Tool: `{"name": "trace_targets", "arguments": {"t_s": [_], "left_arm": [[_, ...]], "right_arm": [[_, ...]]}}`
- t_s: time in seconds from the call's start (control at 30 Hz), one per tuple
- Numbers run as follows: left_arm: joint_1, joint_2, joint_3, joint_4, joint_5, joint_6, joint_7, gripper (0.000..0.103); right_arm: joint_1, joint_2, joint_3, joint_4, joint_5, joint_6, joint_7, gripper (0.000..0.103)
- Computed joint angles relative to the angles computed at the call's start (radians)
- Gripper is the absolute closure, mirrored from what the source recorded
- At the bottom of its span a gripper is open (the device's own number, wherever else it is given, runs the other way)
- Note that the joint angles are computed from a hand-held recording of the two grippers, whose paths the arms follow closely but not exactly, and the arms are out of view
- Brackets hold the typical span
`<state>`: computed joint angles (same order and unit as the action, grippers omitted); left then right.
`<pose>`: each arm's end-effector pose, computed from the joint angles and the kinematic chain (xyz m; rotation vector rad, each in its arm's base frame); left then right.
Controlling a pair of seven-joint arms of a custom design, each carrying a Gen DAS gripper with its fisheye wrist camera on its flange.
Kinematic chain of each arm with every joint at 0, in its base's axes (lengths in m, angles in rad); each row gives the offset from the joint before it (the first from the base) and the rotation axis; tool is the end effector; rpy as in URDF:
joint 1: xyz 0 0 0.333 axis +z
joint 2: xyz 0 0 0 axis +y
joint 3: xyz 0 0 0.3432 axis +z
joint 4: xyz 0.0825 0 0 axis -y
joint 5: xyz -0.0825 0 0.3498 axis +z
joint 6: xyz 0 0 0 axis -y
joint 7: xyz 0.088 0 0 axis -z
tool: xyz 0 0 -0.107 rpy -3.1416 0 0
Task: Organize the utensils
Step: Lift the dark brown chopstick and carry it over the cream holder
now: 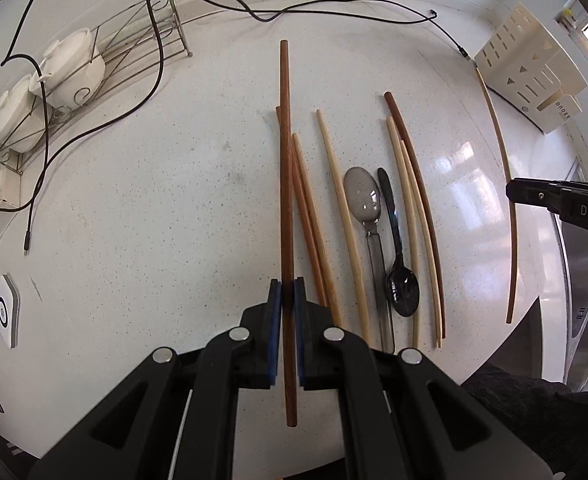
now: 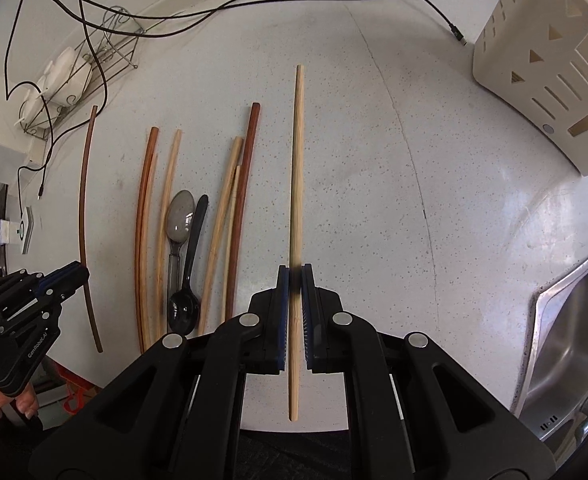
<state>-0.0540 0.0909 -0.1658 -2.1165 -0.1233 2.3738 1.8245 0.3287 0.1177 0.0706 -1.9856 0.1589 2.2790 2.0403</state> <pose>0.5350 -0.1190 0.4355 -1.7158 2.5604 -0.2990 0.5251 0.2242 0.4681 -1.8936 2.2333 0.1014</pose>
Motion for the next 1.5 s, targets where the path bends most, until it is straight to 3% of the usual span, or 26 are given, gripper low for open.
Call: {"name": "trace_targets", "arguments": {"t_s": [0.3,0.53,0.97,1.13,1.23,1.37,1.5], "left_arm": [[-0.024,0.003,-0.026,0.002,-0.038,0.141,0.021,0.097],[-0.055,0.001,-0.047,0.030,-0.079,0.232,0.027,0.097],[-0.104,0.124,-0.131,0.254,-0.127,0.346,0.107,0.097],[-0.116,0.210,-0.203,0.383,-0.150,0.394,0.153,0.097],[-0.108,0.270,-0.269,0.450,-0.198,0.471,0.194,0.097],[-0.045,0.375,-0.424,0.540,-0.279,0.566,0.271,0.097],[-0.005,0.467,-0.552,0.600,-0.269,0.634,0.363,0.097]], "right_arm": [[-0.018,-0.097,-0.003,-0.066,-0.067,0.092,0.064,0.097],[-0.048,-0.162,0.000,-0.104,-0.215,0.174,0.203,0.097],[-0.203,-0.299,0.015,-0.155,-0.510,0.242,0.386,0.097],[-0.283,-0.325,0.018,-0.179,-0.612,0.318,0.439,0.097],[-0.344,-0.339,0.034,-0.205,-0.733,0.388,0.513,0.097],[-0.419,-0.354,0.052,-0.224,-0.892,0.456,0.606,0.097],[-0.492,-0.367,0.059,-0.233,-1.044,0.521,0.719,0.097]]}}
